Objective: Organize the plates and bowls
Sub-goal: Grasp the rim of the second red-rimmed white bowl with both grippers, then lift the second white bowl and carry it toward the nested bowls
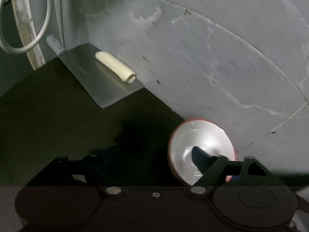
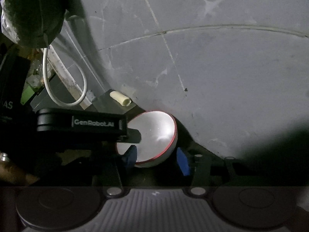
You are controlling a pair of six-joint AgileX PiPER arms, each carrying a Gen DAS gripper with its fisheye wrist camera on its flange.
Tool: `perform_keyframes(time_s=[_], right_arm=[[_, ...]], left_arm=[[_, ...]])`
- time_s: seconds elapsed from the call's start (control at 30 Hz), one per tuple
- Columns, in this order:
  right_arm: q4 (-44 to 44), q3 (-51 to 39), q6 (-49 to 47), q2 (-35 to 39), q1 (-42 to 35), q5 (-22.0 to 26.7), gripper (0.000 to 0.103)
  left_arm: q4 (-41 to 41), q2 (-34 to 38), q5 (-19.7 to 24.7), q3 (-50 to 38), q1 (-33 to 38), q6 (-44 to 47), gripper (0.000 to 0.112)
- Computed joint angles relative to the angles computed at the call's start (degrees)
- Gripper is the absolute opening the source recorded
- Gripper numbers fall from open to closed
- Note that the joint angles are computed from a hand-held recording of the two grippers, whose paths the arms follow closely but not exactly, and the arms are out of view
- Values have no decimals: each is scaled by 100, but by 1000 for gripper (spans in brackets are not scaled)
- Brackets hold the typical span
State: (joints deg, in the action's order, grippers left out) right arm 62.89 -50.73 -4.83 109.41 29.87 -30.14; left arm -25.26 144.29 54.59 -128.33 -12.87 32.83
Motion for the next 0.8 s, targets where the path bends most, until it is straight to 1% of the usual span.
perform_keyframes(time_s=[0.03, 0.1, 0.13, 0.17, 0.2, 0.23, 0.3, 0.4, 0.5, 0.6, 0.67, 0.73, 0.8], right_arm=[[22, -24, -50, 4, -26, 46, 45], [85, -60, -123, 11, -69, 110, 40], [99, -77, -136, 13, -96, 145, 38], [70, -77, -119, 8, -124, 179, 38], [25, -62, -89, 4, -141, 189, 34], [-25, -41, -53, -8, -160, 196, 33], [-96, 13, -32, -57, -197, 243, 30], [60, 90, -239, -158, -204, 327, 22], [-247, 321, 89, -357, -202, 442, 20], [-365, 575, 174, -612, -7, 290, 20], [-475, 766, 247, -824, 119, 213, 20], [-433, 946, 163, -1065, 278, 122, 19], [-271, 1113, -49, -1343, 486, 11, 18]], left_arm=[[-6, -17, -26, 50, -21, -41, 68], [-49, 16, 44, 20, -42, -129, 48], [-110, 55, 140, -39, -38, -169, 43], [-180, 54, 178, -19, -33, -167, 34], [-251, 37, 181, 36, -25, -157, 26], [-323, 20, 181, 97, -13, -153, 23], [-442, -148, -32, 462, 9, -80, 19], [-657, -390, -135, 914, 113, -38, 16], [-931, -914, -508, 1802, 200, 296, 15], [-1396, -1543, -920, 2821, 347, 802, 15], [-1788, -1926, -1085, 3407, 481, 1142, 15], [-2234, -2382, -1286, 4074, 606, 1579, 15], [-2684, -2833, -1394, 4687, 762, 2038, 15]])
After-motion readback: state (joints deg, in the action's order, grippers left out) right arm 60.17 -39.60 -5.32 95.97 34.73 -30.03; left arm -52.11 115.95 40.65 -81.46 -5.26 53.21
